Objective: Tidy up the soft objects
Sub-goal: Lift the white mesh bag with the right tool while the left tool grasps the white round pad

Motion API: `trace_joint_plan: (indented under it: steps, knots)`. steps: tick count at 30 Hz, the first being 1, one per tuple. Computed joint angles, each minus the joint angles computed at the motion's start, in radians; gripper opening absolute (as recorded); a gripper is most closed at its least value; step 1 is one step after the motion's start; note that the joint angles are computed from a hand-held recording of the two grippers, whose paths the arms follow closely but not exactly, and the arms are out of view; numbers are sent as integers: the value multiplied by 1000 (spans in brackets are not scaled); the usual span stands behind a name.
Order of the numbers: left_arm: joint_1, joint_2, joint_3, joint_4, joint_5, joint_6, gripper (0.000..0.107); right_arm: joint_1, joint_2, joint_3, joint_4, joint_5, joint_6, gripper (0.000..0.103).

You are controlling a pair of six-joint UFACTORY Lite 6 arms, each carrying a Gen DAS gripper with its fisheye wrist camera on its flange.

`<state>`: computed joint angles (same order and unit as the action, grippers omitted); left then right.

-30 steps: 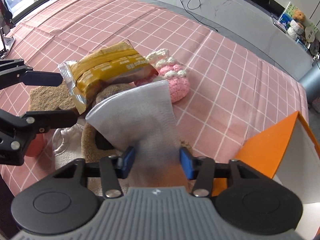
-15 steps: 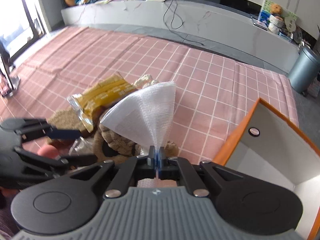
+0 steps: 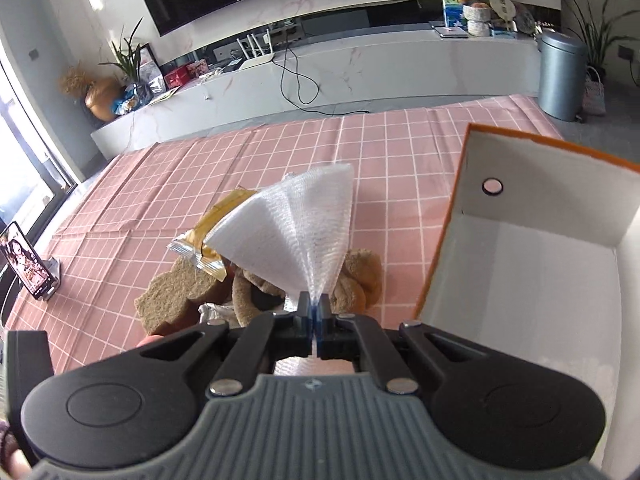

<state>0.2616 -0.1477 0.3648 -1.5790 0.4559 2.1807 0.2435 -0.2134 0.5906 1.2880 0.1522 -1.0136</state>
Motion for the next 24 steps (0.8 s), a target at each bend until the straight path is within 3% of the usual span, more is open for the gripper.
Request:
trace_joint_plan:
  steps: [3, 6, 12, 15, 17, 18, 21, 24]
  knots:
    - [-50, -16, -41, -189, -39, 185, 91, -3, -17, -36, 72, 1, -56, 0]
    - [-65, 7, -28, -245, -48, 223, 93, -8, -27, -64, 167, 9, -137, 0]
    - [-65, 51, -20, -345, -12, 311, 84, 26, -63, -92, 165, -26, -125, 0]
    - [-48, 42, -33, -367, 3, 345, 69, 34, -91, -116, 164, -28, -115, 0]
    - [-49, 35, -32, -381, -1, 351, 49, 35, -122, -134, 98, -31, -45, 0]
    - [-49, 34, -30, -388, -2, 356, 45, 40, -132, -141, 80, -35, -23, 0]
    - [-67, 28, -26, -416, -14, 373, 19, 49, -173, -163, -25, -42, 96, 0]
    - [-89, -13, -47, -448, -30, 384, 8, 57, -224, -187, -189, -45, 273, 0]
